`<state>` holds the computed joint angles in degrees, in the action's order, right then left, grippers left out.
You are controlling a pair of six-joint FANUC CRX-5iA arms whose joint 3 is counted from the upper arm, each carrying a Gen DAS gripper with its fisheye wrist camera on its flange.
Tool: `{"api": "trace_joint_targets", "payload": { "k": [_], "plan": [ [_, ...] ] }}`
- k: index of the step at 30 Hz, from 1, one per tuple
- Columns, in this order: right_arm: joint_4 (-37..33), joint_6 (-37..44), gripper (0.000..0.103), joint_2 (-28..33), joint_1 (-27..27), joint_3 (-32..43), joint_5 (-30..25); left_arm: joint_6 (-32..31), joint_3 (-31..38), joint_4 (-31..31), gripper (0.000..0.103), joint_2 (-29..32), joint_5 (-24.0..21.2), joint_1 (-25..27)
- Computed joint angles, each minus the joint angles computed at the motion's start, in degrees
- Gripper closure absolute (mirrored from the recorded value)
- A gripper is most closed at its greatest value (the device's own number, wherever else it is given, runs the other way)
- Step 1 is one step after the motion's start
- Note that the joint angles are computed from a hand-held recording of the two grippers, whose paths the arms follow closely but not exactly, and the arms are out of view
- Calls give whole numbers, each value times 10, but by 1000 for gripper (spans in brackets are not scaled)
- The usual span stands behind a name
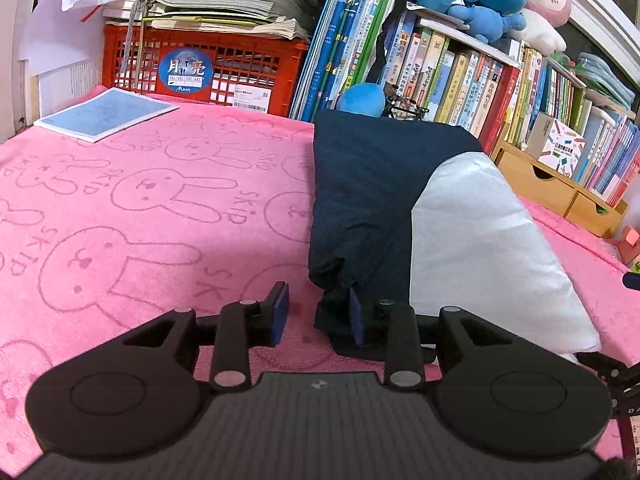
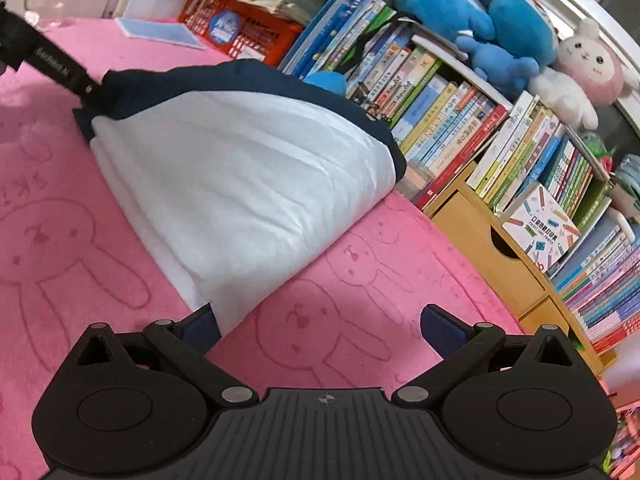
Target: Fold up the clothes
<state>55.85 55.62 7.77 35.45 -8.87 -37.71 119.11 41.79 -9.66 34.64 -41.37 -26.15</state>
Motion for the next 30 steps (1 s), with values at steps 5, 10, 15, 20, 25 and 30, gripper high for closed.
{"api": "trace_joint_targets", "payload": {
  "k": [5, 10, 15, 20, 25, 30],
  "plan": [
    [55, -57, 1, 1, 1, -10, -57, -15, -9, 14, 66, -2, 10, 2],
    [187, -129, 7, 14, -13, -46, -173, -13, -11, 13, 66, -3, 12, 3],
    [38, -133, 7, -64, -22, -47, -67, -13, 0, 2, 66, 1, 0, -1],
    [-31, -84, 7, -47, 0, 3, 11, -14, -3, 5, 66, -1, 3, -1],
    [-49, 10, 7, 3, 39, 44, 40, -14, -3, 7, 66, -1, 3, -1],
    [76, -8, 7, 31, 53, 17, 54, -17, -16, 21, 65, -6, 16, 4]
  ]
}}
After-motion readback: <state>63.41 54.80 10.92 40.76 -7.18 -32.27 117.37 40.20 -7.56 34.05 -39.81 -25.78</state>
